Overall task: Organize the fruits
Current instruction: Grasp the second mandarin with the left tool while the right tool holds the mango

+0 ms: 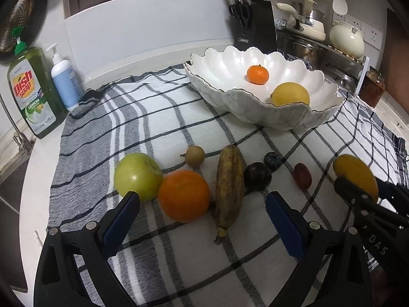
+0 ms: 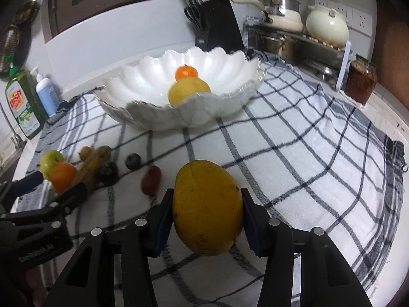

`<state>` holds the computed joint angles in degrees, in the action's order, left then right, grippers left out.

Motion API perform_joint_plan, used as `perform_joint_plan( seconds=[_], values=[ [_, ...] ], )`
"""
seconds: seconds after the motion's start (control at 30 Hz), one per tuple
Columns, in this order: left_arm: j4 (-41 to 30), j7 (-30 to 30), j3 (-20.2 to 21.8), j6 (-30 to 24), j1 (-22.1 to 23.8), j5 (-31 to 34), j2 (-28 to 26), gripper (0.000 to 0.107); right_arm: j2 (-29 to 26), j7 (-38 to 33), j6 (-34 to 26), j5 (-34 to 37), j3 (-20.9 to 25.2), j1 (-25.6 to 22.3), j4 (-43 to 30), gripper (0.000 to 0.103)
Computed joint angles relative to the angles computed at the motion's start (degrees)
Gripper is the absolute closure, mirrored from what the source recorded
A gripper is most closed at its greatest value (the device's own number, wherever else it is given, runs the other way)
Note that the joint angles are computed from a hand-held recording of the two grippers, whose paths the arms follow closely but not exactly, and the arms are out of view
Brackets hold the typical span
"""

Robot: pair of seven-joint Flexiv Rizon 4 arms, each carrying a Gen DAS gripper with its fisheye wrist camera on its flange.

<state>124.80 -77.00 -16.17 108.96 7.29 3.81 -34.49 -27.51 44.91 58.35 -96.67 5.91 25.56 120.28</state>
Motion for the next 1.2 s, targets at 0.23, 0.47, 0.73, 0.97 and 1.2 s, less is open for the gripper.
perform_joint_plan(
  seconds=[0.23, 0.47, 0.73, 0.97, 1.2],
  values=[
    [1.15, -0.51, -1.48, 0.44, 3.19, 1.3, 0.71, 0.007, 0.24, -0.65, -0.24, -0.52, 0.38, 1.09, -1.32, 0.053],
    [0.89, -0.76, -0.3, 0.18, 3.77, 0.93, 0.66, 0.007, -1.49, -2.1, 0.99, -0.44, 0.14, 2.21, -4.07, 0.053],
    [-0.47, -0.24, -1.58, -2.03, 5.04, 0.15, -0.58, 0.009, -2.59, -3.17, 1.69, 0.27, -0.49, 3.09, -5.6, 0.053],
    [-0.65, 0.76, -6.72, -3.78, 9.43, 0.42, -1.91, 0.028, -2.77, -3.9, 2.27, 1.16, -0.92, 3.12, -5.84, 0.053],
    [-0.5, 1.35, -11.9, -4.27, 13.98, 1.15, -3.56, 0.038, -2.74, -4.47, 2.04, 1.93, -1.1, 3.38, -5.95, 0.053]
  ],
)
